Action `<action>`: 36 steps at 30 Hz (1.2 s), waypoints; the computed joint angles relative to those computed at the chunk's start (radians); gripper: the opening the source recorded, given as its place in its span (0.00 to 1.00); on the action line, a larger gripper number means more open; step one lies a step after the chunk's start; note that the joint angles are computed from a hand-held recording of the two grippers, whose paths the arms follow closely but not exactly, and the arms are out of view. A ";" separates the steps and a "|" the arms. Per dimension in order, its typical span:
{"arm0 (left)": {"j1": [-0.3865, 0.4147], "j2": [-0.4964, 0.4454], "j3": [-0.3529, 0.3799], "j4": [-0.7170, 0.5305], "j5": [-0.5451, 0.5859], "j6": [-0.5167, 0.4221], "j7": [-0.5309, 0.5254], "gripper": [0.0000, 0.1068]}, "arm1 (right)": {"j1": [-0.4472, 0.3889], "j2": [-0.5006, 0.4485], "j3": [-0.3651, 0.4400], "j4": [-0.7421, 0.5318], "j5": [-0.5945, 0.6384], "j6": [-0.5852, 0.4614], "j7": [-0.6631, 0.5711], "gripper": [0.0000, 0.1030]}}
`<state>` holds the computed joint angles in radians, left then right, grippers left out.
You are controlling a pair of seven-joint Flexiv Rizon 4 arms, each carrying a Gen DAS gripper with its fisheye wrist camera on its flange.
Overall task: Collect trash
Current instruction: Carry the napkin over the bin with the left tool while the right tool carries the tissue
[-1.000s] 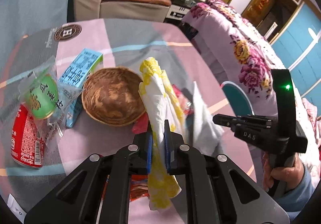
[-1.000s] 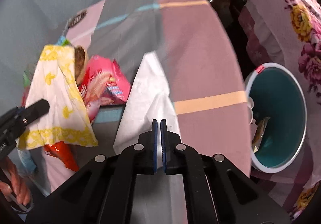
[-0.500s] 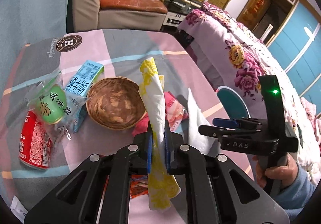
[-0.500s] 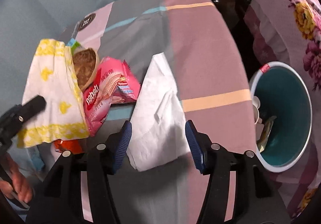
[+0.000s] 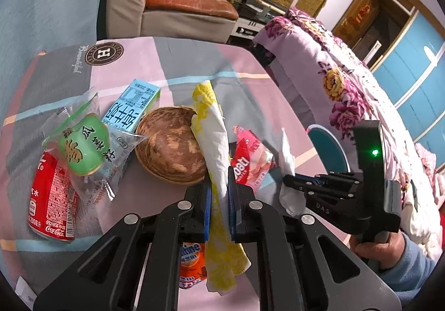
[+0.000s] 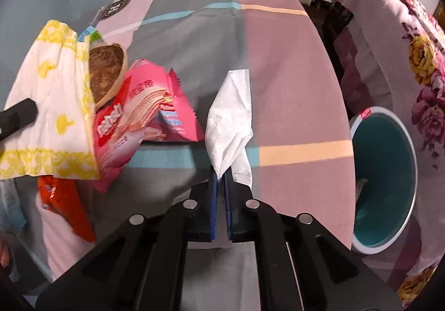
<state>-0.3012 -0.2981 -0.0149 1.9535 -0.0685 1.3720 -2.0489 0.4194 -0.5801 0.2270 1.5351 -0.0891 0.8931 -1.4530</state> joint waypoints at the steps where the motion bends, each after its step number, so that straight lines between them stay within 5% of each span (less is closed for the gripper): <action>1: -0.002 0.000 -0.002 -0.005 0.001 0.000 0.001 0.10 | -0.010 0.009 0.006 0.006 0.014 0.007 -0.004 0.04; 15: -0.077 -0.078 -0.005 -0.219 0.091 -0.095 -0.016 0.10 | -0.120 0.129 0.030 0.043 0.172 0.086 -0.036 0.04; 36: -0.176 -0.452 -0.051 -0.801 0.009 -0.368 0.174 0.10 | -0.281 0.178 -0.030 0.086 0.258 0.145 -0.045 0.04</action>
<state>-0.4773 -0.7501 -0.0657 1.1529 -0.0597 1.0036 -1.8748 0.1379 -0.4021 0.1968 1.6213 0.1685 1.0383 -1.4985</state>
